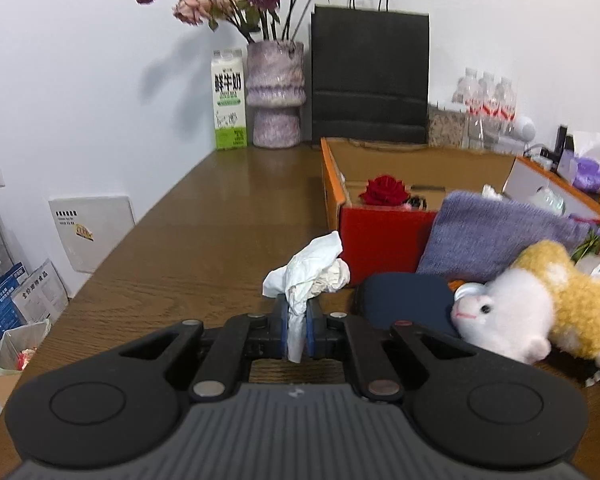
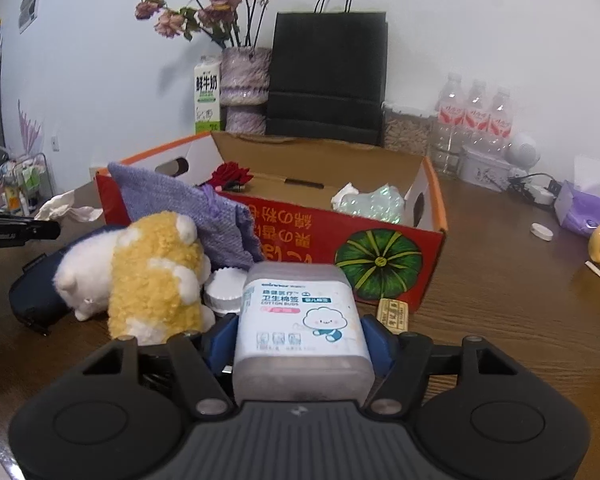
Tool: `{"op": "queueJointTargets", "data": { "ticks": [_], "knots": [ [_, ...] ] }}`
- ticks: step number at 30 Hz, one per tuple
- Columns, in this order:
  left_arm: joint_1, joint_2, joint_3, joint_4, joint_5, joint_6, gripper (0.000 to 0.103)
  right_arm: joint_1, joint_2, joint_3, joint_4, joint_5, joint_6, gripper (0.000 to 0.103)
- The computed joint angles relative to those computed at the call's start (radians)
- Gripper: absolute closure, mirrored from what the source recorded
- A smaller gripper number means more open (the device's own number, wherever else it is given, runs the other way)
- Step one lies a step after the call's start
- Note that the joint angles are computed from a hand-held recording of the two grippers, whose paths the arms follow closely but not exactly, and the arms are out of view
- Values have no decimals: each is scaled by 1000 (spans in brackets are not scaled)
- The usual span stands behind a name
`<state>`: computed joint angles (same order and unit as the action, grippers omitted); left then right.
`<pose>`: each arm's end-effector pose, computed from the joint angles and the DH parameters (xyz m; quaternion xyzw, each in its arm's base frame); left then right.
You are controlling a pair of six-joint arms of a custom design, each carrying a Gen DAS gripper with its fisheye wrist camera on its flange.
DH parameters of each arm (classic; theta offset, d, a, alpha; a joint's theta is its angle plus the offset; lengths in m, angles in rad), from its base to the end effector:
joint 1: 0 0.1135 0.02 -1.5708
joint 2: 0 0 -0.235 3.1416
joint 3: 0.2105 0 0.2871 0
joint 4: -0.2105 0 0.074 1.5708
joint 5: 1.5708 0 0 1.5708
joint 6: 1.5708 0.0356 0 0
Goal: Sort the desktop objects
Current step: 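Grasp the white tissue with the left gripper while the right gripper grasps the wet-wipes pack, then carry tissue and wipes pack into the cardboard box and open both grippers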
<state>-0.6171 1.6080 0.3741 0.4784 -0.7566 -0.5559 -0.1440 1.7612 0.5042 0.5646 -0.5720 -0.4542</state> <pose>0.2187 -0.1252 0.0347 -0.1202 0.8572 0.0785 0.4945 0.2880 -0.0223 0.0294 -0.2527 0.8394 0.1238 0.4651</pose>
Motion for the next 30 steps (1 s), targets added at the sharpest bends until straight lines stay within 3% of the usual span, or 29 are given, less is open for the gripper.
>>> {"op": "queueJointTargets", "data": {
  "ticks": [7, 14, 21, 30],
  "knots": [
    [-88, -139, -45, -23, -101, -6, 94, -48, -89, -56, 13, -57, 9, 39],
    [-133, -205, -4, 22, -156, 94, 94, -70, -224, -90, 45, -115, 85, 39],
    [-80, -86, 168, 104, -81, 213, 94, 7, -196, 22, 106, -64, 222, 39],
    [45, 204, 517, 54, 61, 246, 94, 151, 88, 387, 80, 151, 349, 39]
  ]
}}
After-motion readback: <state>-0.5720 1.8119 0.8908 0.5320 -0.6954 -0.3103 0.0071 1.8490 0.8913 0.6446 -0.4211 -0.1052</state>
